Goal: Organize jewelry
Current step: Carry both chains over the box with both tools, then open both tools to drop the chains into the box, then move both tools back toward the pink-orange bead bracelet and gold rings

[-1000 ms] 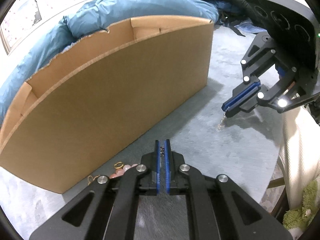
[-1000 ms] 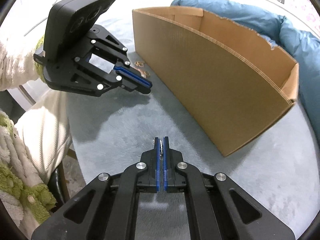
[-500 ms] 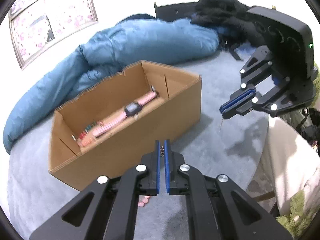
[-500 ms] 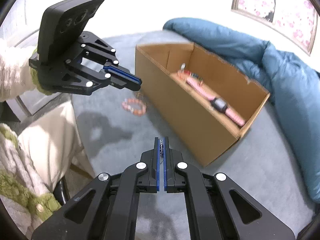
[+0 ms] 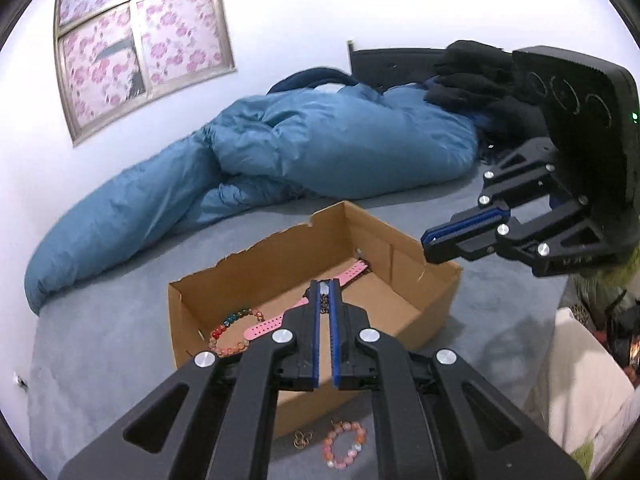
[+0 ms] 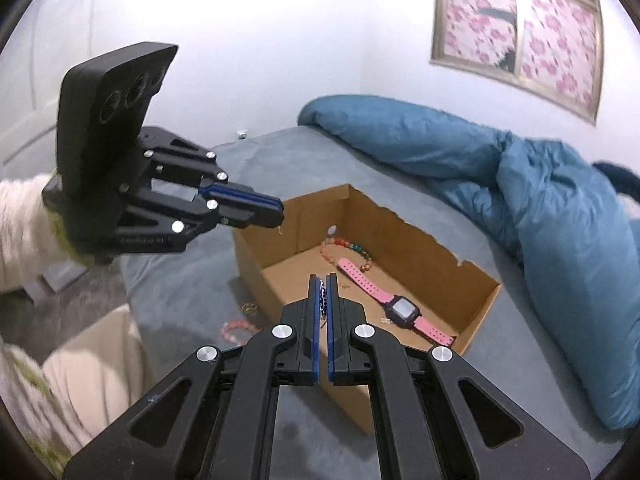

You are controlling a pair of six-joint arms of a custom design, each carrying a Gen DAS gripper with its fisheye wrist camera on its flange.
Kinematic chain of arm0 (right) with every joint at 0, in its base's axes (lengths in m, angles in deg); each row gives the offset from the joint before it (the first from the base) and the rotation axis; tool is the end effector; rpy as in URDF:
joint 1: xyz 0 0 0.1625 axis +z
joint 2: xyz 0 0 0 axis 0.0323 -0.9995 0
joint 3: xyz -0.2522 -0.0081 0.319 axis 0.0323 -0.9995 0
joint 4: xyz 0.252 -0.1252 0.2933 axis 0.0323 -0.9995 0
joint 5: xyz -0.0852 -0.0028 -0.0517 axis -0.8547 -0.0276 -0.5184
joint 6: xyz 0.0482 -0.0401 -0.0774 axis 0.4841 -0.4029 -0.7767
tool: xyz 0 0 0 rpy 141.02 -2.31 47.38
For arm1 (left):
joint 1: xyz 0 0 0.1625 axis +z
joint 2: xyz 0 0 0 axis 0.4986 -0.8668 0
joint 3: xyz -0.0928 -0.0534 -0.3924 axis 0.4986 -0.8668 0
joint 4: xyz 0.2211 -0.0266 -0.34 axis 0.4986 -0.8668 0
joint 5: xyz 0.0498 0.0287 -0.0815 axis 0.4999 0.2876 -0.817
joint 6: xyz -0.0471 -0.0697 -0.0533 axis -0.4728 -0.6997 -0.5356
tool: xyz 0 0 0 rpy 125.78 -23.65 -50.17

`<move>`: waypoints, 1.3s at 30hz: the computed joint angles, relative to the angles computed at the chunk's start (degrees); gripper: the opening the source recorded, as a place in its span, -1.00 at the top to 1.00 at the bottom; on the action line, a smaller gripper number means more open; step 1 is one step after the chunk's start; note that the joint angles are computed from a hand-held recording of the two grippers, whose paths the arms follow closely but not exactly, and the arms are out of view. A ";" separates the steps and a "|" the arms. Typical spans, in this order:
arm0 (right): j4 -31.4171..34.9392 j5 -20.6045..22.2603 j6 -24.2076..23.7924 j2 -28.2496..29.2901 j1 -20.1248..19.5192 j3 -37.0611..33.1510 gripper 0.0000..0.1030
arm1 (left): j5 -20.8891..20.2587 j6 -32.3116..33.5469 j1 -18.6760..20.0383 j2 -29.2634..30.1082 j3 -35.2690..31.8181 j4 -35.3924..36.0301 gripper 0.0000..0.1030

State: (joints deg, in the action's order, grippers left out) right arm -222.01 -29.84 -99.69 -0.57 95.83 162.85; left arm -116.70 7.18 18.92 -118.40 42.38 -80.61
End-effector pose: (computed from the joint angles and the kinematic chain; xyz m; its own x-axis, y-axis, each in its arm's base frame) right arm 0.2181 -0.6865 0.2404 -0.3719 -0.8083 0.4565 -0.9279 0.3368 -0.1596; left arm -0.3141 -0.6619 0.1764 -0.5388 0.4463 -0.7145 0.8068 0.5174 -0.2853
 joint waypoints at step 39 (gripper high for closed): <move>-2.70 1.23 15.97 -0.70 -3.21 10.79 0.49 | 4.89 -18.75 2.07 -9.70 17.44 -6.03 0.22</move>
State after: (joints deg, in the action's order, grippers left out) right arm -224.71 -28.61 -83.72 -1.27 92.62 173.64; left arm -111.81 -11.56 20.99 -128.10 59.81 -86.64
